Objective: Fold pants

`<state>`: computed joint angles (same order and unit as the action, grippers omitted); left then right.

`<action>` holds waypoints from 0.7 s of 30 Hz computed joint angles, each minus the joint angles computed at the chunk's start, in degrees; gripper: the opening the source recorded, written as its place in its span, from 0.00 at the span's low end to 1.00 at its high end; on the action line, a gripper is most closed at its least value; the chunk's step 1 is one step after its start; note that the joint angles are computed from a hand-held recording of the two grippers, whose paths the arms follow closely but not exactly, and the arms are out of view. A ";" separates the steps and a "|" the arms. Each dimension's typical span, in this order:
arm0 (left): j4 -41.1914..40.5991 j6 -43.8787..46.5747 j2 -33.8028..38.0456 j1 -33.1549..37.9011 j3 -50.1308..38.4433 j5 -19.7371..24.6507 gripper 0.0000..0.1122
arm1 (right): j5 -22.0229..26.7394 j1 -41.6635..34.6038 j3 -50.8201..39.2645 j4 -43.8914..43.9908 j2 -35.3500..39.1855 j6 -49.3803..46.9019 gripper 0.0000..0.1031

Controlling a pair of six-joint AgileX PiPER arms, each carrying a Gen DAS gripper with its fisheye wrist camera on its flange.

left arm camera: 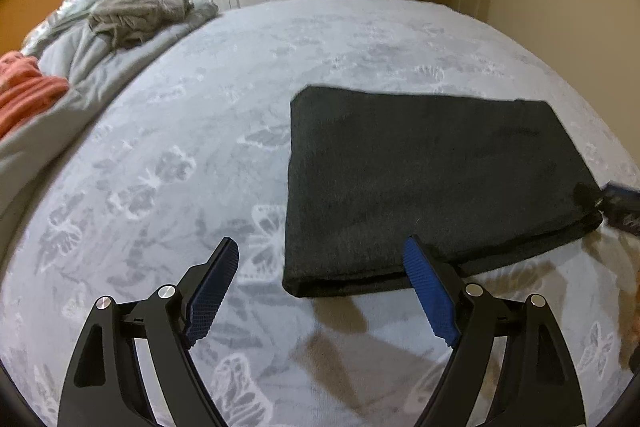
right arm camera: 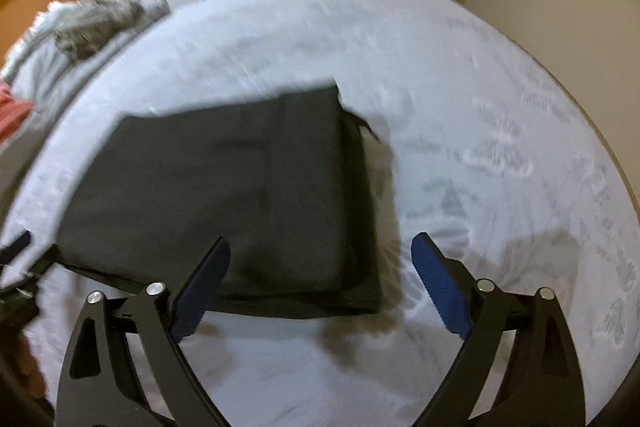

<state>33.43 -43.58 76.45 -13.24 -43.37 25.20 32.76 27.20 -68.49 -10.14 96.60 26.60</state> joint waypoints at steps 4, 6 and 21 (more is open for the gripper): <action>2.67 -2.16 1.64 0.11 0.07 -0.99 0.73 | 3.96 5.05 -2.38 -12.14 -1.22 9.05 0.44; 7.81 -6.49 1.40 -1.02 0.17 -0.42 0.73 | 4.39 6.69 -2.32 -17.35 -1.03 12.21 0.47; 3.55 -5.27 -7.44 -4.57 1.84 4.39 0.73 | 6.32 4.16 3.44 -12.95 -1.32 13.99 0.59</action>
<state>36.98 -48.85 69.01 -17.81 -41.53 29.59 39.08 31.35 -65.04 -23.09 95.27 40.59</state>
